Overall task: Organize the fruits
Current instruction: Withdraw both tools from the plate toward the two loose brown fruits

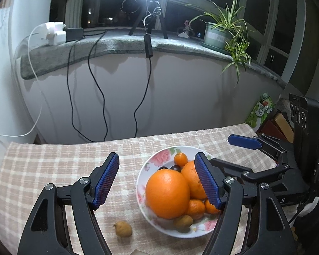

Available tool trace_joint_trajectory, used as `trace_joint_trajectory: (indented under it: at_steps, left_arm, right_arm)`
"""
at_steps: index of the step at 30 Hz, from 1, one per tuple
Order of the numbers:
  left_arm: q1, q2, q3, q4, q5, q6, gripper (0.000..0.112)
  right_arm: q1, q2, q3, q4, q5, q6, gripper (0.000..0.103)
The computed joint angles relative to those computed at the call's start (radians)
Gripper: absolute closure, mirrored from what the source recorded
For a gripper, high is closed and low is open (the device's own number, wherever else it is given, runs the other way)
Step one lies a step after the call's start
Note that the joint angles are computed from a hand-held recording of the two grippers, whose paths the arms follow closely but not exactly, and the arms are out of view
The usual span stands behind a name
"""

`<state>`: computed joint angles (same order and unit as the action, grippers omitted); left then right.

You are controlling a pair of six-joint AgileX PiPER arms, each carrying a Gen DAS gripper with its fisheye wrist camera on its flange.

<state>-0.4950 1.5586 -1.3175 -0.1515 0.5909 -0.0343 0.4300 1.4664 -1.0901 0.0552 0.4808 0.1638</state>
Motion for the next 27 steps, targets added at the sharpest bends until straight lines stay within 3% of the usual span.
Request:
trace_joint_trajectory:
  at_steps: [13, 23, 27]
  left_arm:
    - [0.104, -0.131, 0.132, -0.011, -0.013, 0.029, 0.039]
    - [0.294, -0.205, 0.243, -0.190, 0.003, 0.223, 0.039]
    - [0.376, -0.220, 0.288, -0.263, 0.021, 0.315, 0.049]
  right_arm:
    - [0.165, 0.027, -0.072, -0.204, 0.048, 0.217, 0.018]
    - [0.280, 0.085, -0.118, -0.171, 0.034, 0.197, 0.018]
    - [0.307, 0.114, -0.131, -0.137, 0.017, 0.173, 0.018]
